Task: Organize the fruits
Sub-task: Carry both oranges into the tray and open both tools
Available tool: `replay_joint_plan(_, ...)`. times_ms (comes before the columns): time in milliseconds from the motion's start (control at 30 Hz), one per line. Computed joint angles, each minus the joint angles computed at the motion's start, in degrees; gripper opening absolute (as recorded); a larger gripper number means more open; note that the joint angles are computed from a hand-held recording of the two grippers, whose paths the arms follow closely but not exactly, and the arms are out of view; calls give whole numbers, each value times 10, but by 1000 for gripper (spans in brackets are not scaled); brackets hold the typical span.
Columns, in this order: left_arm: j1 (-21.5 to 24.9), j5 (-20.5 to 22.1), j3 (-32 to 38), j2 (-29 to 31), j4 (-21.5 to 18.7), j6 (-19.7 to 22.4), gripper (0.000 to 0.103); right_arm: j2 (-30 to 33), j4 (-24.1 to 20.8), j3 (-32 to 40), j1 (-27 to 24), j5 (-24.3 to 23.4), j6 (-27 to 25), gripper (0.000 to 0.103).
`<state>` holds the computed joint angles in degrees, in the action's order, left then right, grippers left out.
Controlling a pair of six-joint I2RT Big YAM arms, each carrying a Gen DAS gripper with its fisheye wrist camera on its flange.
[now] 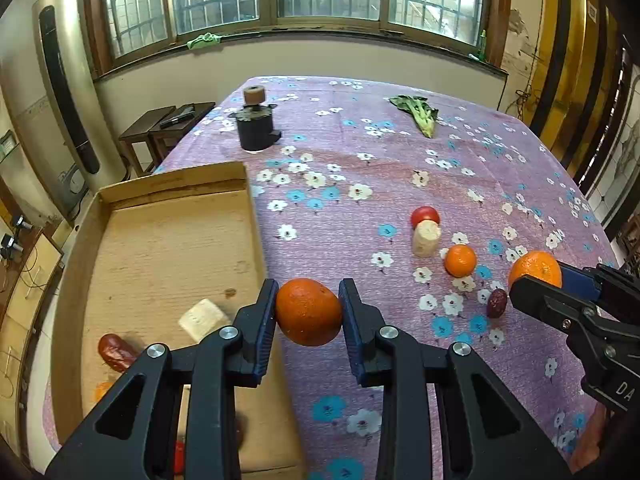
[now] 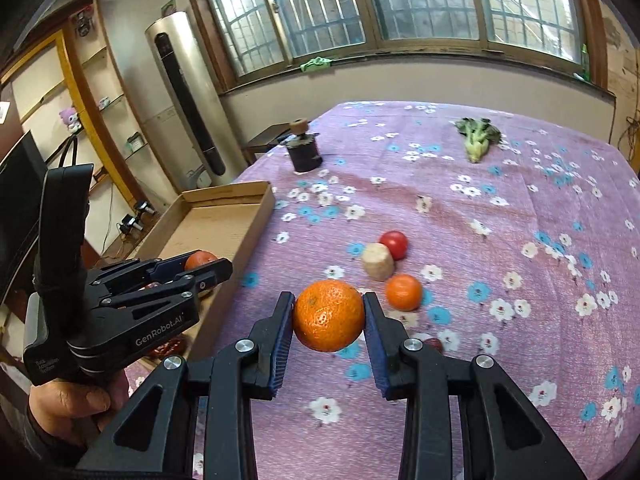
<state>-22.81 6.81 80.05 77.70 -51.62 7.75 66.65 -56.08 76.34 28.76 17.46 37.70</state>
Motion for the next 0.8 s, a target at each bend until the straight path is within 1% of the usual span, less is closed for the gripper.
replay_joint_plan(467,35,6,-4,-8,4,-1,28,41,2,42,24,-4,-15,35)
replay_joint_plan(633,45,7,-4,-9,7,-3,28,56,10,54,24,-18,-18,35)
replay_joint_plan(800,69,9,3,-3,6,-2,28,77,20,70,25,-35,-24,34)
